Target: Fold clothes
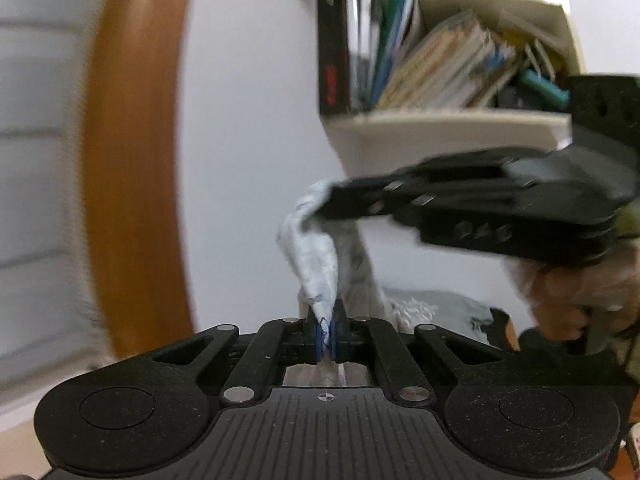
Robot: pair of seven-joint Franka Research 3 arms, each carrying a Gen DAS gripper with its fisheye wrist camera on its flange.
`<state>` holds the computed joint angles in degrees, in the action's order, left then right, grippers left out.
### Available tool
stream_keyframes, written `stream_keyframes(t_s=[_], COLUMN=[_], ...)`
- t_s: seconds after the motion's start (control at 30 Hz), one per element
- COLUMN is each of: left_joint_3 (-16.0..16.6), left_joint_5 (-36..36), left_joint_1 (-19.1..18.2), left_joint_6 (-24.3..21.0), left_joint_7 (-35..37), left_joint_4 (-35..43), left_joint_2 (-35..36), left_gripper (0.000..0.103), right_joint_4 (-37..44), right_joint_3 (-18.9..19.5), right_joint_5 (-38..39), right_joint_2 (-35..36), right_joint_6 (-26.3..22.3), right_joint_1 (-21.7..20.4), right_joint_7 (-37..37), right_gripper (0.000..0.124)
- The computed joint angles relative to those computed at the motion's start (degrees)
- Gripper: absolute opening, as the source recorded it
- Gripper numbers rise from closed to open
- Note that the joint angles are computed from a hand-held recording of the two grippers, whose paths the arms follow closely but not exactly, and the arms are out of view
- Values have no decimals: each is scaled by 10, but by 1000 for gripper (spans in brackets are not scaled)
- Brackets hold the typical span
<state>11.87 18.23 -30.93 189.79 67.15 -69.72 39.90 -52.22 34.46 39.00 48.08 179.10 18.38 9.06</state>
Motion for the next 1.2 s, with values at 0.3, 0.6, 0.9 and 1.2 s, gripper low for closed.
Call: stream_keyframes(t_s=[0.3, 0.6, 0.9, 1.2], left_joint_3=[283, 352, 343, -41], left_joint_5=[-186, -312, -380, -250], left_joint_1=[-255, -317, -321, -18], left_joint_6=[86, 60, 33, -122], left_joint_7=[105, 181, 244, 282], left_joint_4=[-374, -455, -381, -148], left_joint_2=[-194, -206, -166, -64], left_gripper=[4, 18, 50, 68], right_joint_4=[78, -104, -280, -352], right_joint_3=[-124, -198, -263, -185], right_joint_5=[-50, -97, -166, -112], right_joint_2=[29, -66, -129, -129], right_joint_6=[-146, -229, -150, -137], right_joint_1=[106, 74, 53, -35], right_joint_7=[143, 252, 355, 308], right_gripper=[12, 45, 51, 64])
